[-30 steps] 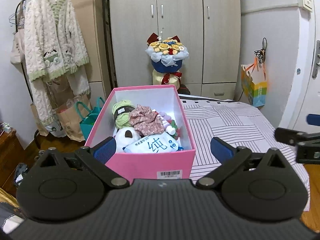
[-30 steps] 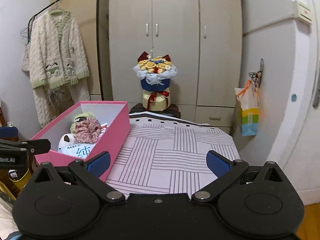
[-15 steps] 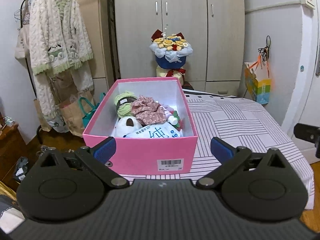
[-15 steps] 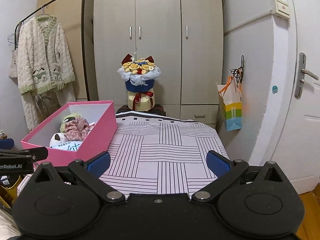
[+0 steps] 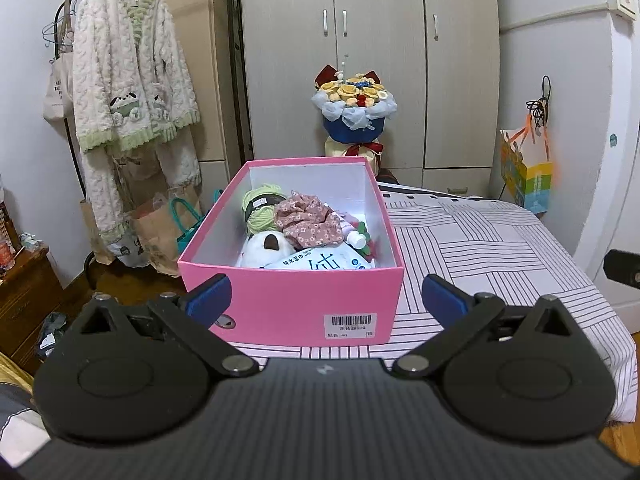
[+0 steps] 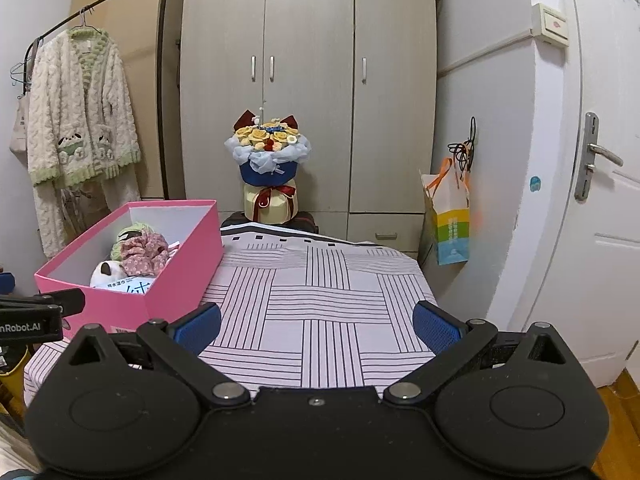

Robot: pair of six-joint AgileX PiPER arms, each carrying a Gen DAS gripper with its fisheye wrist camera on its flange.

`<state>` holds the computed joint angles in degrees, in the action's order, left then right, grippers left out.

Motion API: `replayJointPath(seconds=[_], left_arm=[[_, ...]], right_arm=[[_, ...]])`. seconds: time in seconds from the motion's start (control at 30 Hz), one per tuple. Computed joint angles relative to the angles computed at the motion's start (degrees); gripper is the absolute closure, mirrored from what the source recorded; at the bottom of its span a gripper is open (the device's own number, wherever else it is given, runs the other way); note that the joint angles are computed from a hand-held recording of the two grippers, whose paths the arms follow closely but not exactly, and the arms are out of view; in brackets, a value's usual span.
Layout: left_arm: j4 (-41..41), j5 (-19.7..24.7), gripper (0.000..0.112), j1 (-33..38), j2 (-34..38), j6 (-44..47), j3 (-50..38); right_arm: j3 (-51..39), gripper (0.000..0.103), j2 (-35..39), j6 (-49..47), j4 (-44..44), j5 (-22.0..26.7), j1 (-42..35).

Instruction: Organize soft objects

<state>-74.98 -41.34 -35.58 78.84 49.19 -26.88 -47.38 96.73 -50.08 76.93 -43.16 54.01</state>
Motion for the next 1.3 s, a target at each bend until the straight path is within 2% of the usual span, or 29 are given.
replayJointPath(seconds=[0.33,1.3], left_arm=[[2.5,-2.2,0.009,-1.0,0.6,-3.6,1.7],[6.8,-4.6,0.009,-1.2,2.1,-7.3,3.4]], right_arm=[[0.5,0.000,1.1,1.2,-0.4,-3.1,1.6],[1.9,0.000,1.8,5.3,-3.2,-4.7,2.5]])
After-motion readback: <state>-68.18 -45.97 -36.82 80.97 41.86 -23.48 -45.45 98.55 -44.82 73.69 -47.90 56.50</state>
